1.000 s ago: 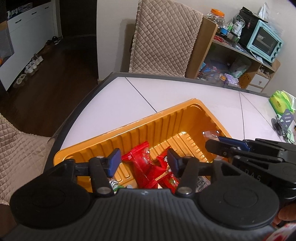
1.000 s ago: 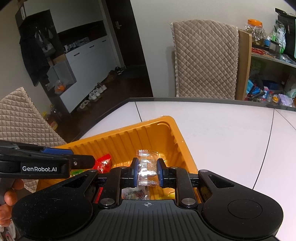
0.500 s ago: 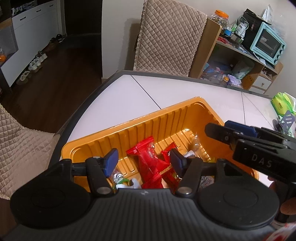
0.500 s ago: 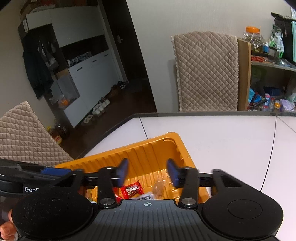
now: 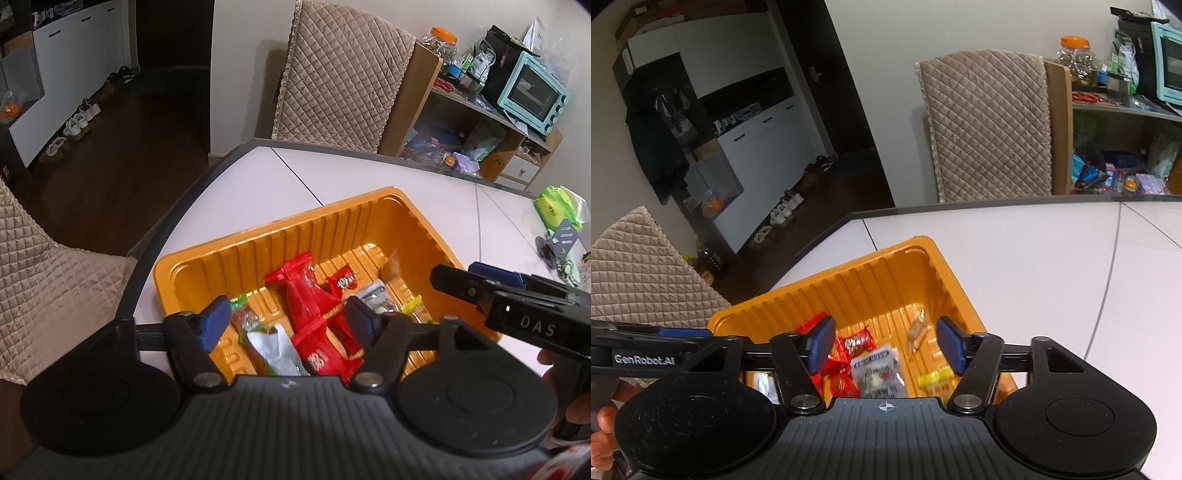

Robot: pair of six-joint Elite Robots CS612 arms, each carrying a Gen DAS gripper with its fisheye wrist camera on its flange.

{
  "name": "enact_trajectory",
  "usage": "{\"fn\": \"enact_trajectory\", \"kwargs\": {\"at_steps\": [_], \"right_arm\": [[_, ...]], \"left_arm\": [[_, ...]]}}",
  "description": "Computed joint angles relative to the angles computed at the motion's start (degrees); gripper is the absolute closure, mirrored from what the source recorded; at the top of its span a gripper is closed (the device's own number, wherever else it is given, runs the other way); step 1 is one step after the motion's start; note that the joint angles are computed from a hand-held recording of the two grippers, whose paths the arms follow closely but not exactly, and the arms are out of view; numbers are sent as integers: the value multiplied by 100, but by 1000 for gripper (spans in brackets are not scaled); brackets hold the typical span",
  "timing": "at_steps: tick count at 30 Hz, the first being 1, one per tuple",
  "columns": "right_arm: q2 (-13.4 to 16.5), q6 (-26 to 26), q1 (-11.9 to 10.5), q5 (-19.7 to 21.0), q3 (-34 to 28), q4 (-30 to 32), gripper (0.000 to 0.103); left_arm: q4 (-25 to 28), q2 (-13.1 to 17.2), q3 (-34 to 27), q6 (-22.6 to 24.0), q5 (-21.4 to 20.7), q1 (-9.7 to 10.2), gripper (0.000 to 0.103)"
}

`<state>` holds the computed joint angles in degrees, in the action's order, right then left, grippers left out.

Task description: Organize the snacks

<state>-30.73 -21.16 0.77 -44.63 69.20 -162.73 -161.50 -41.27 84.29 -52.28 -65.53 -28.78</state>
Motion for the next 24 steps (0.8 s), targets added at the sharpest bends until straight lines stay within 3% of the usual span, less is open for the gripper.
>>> {"fn": "enact_trajectory", "kwargs": {"at_steps": [15, 18, 24], "right_arm": [[-685, 278, -290, 106, 1106, -460, 21], [-841, 348, -370, 113, 1376, -602, 19], [-1153, 250, -525, 41, 1886, -751, 17]], "left_arm": [[-199, -555, 728, -314, 207, -403, 35], [-216, -678, 883, -350, 368, -532, 25], [-168, -880, 1143, -409, 563, -796, 25]]}}
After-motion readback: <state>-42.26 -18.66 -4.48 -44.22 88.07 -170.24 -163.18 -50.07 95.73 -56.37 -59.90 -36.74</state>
